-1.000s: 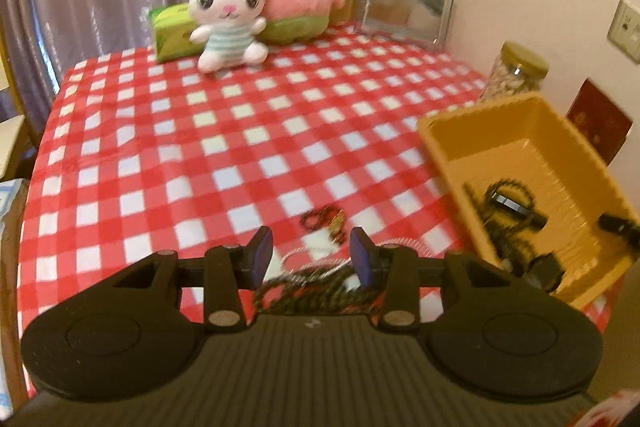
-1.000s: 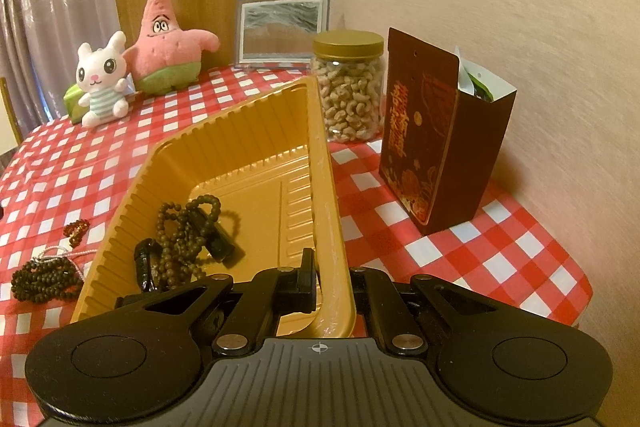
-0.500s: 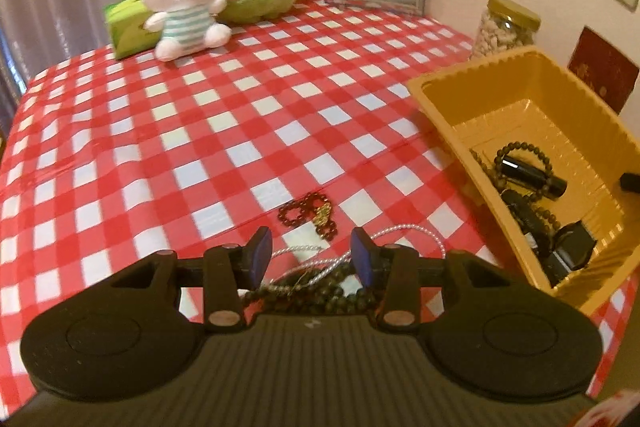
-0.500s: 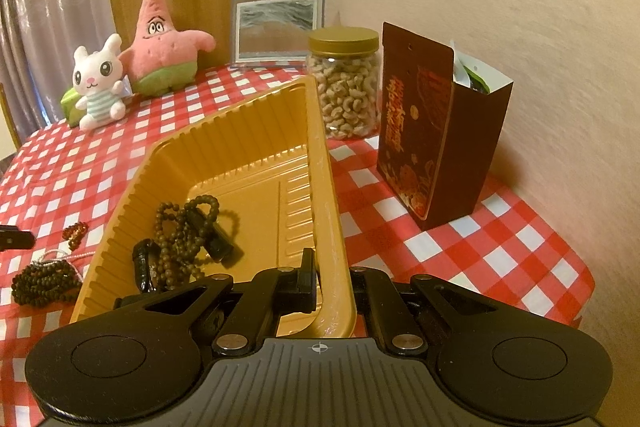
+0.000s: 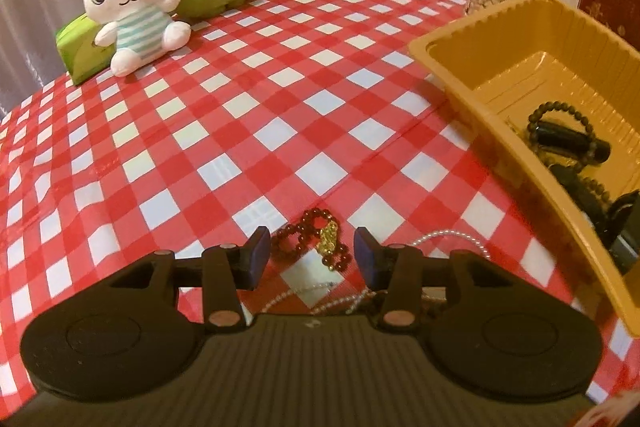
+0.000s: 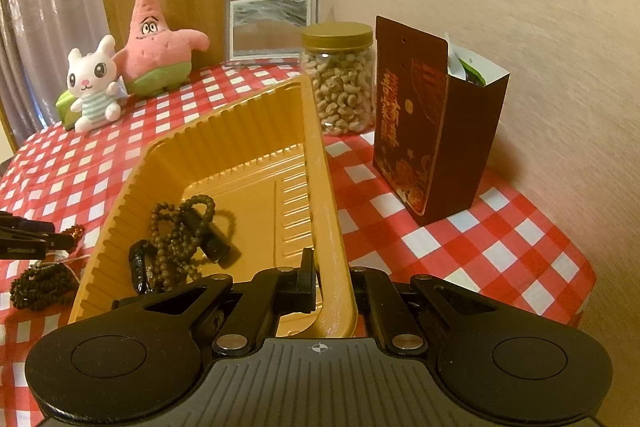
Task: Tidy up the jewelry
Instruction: 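Grasp a red-and-gold beaded bracelet from the pile with the left tool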
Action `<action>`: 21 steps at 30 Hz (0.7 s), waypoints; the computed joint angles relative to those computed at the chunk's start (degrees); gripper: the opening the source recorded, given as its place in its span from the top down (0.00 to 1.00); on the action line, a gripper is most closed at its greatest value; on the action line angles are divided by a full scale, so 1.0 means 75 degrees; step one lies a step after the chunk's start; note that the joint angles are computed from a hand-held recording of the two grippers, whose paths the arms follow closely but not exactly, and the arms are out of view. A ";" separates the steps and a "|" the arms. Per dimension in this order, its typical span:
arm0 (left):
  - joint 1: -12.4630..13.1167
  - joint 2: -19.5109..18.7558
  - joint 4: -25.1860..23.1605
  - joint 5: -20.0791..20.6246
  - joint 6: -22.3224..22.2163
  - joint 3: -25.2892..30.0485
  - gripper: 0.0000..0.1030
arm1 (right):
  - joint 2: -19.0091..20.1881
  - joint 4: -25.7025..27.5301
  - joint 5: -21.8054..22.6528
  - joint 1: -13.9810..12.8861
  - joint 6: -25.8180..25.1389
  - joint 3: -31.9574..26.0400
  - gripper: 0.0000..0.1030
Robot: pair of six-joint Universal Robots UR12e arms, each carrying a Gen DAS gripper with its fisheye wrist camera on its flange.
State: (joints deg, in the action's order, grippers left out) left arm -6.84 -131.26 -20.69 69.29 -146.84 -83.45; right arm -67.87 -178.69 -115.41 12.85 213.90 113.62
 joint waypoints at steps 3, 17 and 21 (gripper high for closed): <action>-0.0027 -0.0056 -0.0008 0.0032 0.0089 0.0064 0.59 | -0.0001 0.0016 0.0005 -0.0005 0.0010 -0.0005 0.95; 0.0011 -0.0081 -0.0242 -0.0294 0.0175 0.0113 0.85 | 0.0012 -0.0079 0.0054 -0.0033 -0.0121 -0.0015 0.95; 0.0052 -0.0024 -0.0188 -0.0353 0.0036 0.0050 0.85 | 0.0013 -0.0097 0.0069 -0.0034 -0.0159 -0.0018 0.95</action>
